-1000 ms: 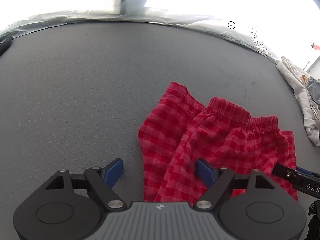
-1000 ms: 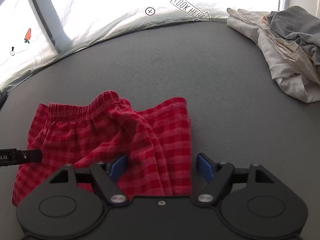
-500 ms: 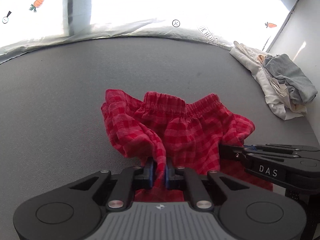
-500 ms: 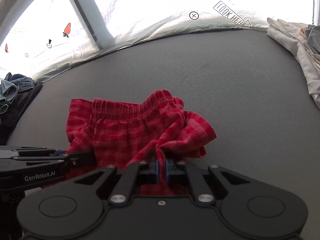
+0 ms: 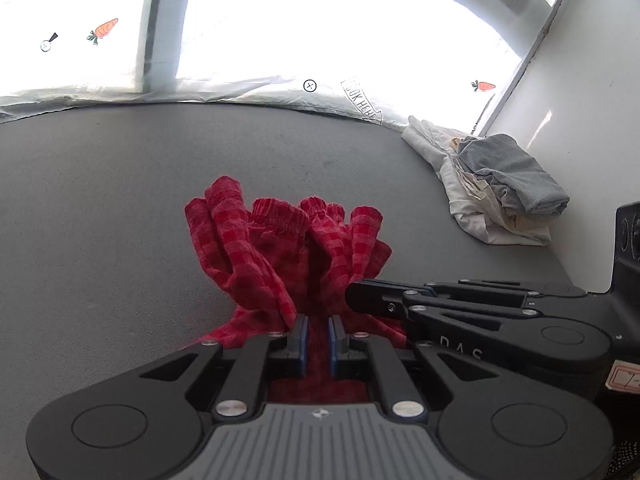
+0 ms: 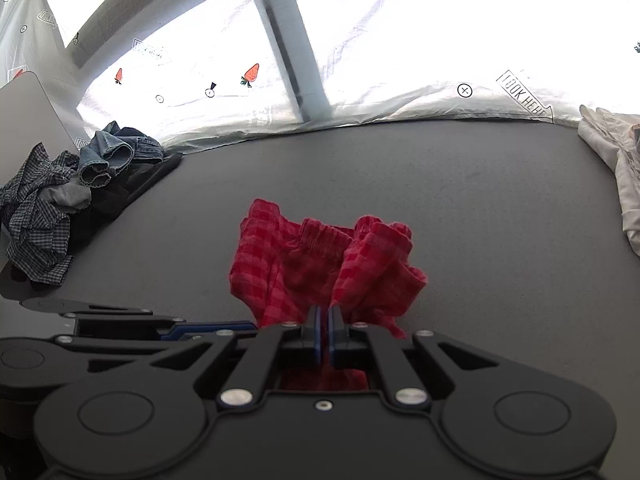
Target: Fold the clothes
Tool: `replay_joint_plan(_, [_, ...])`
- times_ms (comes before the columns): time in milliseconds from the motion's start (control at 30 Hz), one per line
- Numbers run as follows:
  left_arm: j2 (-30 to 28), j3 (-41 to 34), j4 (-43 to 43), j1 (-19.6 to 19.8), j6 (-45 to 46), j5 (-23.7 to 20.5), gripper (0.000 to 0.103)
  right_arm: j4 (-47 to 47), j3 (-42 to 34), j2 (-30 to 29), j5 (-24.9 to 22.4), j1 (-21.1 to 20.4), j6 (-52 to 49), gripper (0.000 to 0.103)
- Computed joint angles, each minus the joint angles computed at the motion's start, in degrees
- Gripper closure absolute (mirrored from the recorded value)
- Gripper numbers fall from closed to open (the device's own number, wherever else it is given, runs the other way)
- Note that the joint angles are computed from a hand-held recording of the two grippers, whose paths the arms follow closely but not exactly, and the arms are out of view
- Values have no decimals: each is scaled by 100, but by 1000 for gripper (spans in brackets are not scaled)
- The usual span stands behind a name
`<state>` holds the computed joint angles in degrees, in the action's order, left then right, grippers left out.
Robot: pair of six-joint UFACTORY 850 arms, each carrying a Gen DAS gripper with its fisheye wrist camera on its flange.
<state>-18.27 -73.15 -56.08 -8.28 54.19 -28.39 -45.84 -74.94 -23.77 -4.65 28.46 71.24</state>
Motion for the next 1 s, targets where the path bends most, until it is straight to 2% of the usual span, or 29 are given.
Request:
replay_joint_plan(100, [156,189,-172,92,202,-139,92,-928,198,169,-110,138,1167,102])
replay_joint_plan(167, [225,294,-286,150,378,-190,92,-1276,236,215,-342,255,1545,103])
replay_joint_plan(200, [216,302,-283,177,405,-207,92,-1194,228,220,-517,314,1462,103])
replay_joint_plan(300, [88,197,-149,259,125,-146,89,-669,87,171,-1515,491,998,96])
replay_joint_plan(333, [25,135,-69,278,44,-88,87,-555,90,184,-1693,496,1014,87])
replay_joint_plan(367, [-28,84,80,286,-61,24,77,-422,115,200,-1819,480,1075,65])
replay_joint_plan(400, [-75,34,317,276,-253,197,58,-333,145,207,-1870,453,1157,55])
replay_joint_plan(433, [-119,-6,616,262,-529,405,46,-241,174,213,-1921,425,1236,47])
replay_joint_plan(467, [-166,-35,840,261,-749,582,29,-92,182,202,-1963,386,1228,47])
replay_joint_plan(500, [-262,-103,924,305,-844,654,26,132,159,163,-1996,332,1101,46])
replay_joint_plan(533, [-368,-189,1034,350,-974,695,26,286,134,118,-2028,282,1027,42])
replay_joint_plan(633, [-844,-702,1464,500,-1619,248,25,370,20,-69,-2058,139,1097,34])
replay_joint_plan(700, [-1126,-1006,1553,550,-1801,56,23,360,-106,-219,-1975,37,1158,31])
replay_joint_plan(767, [-1389,-1299,1625,564,-1836,-85,21,279,-250,-378,-1870,-61,1274,23])
replay_joint_plan(933, [-1921,-1940,1758,526,-1629,-407,19,551,-830,-891,-2056,-233,1081,21])
replay_joint_plan(967, [-1941,-1954,1709,512,-1496,-388,14,629,-913,-967,-2037,-248,981,21])
replay_joint_plan(1000, [-1962,-1968,1659,498,-1361,-369,14,729,-977,-1033,-1989,-255,828,21])
